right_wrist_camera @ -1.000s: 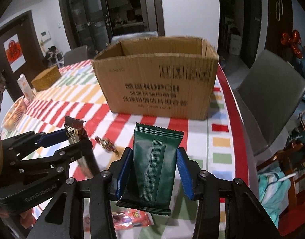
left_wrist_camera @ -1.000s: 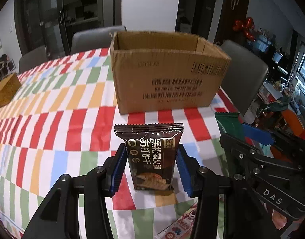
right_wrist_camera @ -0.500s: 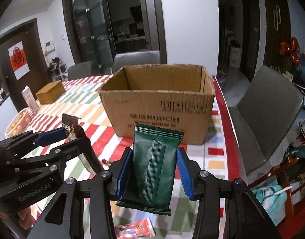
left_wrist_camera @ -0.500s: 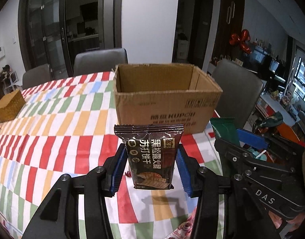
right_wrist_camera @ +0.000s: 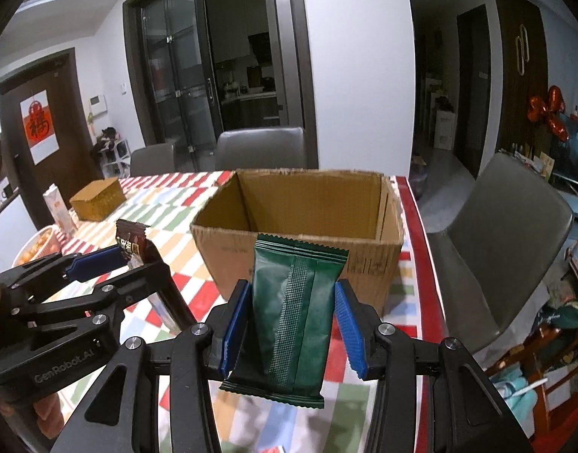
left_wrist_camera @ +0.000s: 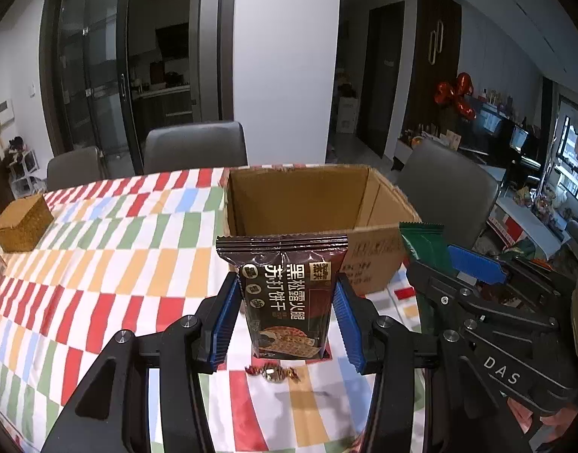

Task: Organize snacks
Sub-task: 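Carry both packets into the cardboard box and open both tools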

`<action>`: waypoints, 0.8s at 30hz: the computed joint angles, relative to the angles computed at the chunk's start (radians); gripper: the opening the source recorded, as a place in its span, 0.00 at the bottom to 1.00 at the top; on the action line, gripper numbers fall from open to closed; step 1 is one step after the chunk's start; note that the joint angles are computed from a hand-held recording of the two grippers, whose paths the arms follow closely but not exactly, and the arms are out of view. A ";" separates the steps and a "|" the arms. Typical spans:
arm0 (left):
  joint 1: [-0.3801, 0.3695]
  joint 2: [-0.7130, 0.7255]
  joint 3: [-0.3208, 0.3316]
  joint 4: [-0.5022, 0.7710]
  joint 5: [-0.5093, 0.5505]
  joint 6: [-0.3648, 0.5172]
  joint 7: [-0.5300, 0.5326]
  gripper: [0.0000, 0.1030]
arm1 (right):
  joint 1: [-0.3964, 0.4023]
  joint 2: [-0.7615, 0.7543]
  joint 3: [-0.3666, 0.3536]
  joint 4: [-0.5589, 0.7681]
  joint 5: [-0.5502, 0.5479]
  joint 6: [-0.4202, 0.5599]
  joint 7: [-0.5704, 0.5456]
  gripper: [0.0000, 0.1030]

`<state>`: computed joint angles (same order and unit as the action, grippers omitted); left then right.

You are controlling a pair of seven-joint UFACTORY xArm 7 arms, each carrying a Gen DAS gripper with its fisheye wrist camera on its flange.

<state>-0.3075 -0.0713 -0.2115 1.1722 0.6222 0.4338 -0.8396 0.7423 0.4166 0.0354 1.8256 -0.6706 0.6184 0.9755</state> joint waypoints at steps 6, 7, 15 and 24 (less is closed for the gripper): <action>-0.003 0.029 0.008 0.057 0.021 0.002 0.005 0.47 | -0.006 0.030 -0.012 0.063 0.007 0.003 -0.019 0.45; -0.004 0.034 0.011 0.066 0.026 0.001 0.005 0.47 | -0.006 0.034 -0.015 0.070 0.008 0.003 -0.021 0.45; -0.021 0.088 0.038 0.173 0.038 0.018 0.031 0.47 | -0.008 0.086 -0.038 0.168 0.031 0.018 -0.069 0.45; -0.054 0.195 0.080 0.351 -0.057 0.061 0.168 0.47 | -0.026 0.236 -0.053 0.452 0.152 0.111 -0.241 0.45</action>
<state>-0.3616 0.1236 -0.1316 1.5234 0.5650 0.4945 -0.6717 0.7160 0.6530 -0.0171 2.2779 -0.5188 0.7294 0.7348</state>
